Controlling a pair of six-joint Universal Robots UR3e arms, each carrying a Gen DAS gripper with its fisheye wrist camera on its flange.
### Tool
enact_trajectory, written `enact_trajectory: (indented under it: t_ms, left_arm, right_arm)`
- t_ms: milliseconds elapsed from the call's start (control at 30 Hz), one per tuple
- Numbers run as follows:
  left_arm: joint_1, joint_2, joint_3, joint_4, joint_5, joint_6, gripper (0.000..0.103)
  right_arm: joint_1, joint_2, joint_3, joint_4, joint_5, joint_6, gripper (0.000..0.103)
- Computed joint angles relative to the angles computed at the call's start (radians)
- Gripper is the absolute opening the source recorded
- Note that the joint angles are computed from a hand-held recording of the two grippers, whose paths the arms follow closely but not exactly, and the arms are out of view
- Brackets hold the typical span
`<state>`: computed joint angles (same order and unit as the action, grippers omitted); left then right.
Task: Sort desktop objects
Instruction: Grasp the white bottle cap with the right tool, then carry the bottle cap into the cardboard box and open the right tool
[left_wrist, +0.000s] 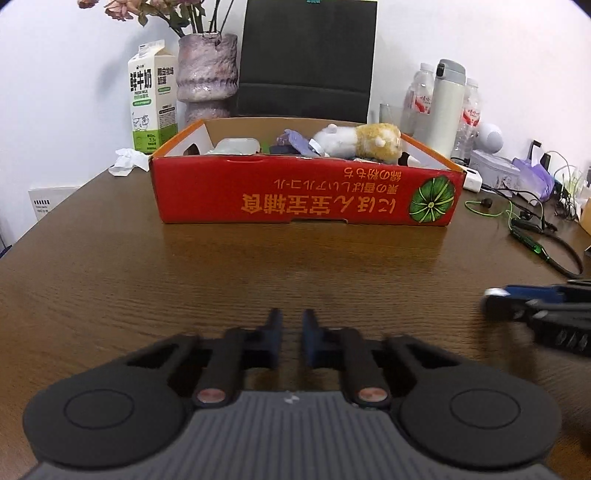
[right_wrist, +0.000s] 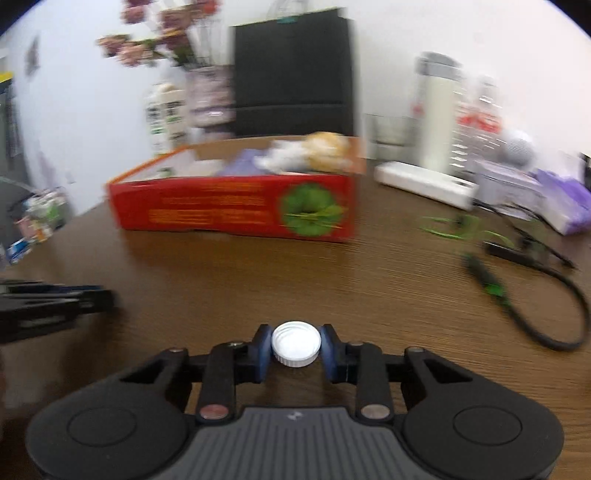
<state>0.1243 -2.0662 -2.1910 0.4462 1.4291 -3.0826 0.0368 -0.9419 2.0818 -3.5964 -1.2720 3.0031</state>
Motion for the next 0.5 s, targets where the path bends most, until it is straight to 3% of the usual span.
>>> enact_trajectory:
  t_ms: [233,500]
  left_arm:
    - [0.034,0.045,-0.096,0.070,-0.013,0.047,0.004]
    - [0.156,0.207,-0.321,0.168,-0.112,0.088,0.004]
  right_arm:
    - [0.203,0.014,-0.074,-0.023,-0.112,0.089,0.027]
    - [0.316,-0.096,0.035,-0.068,-0.227,0.171,0.027]
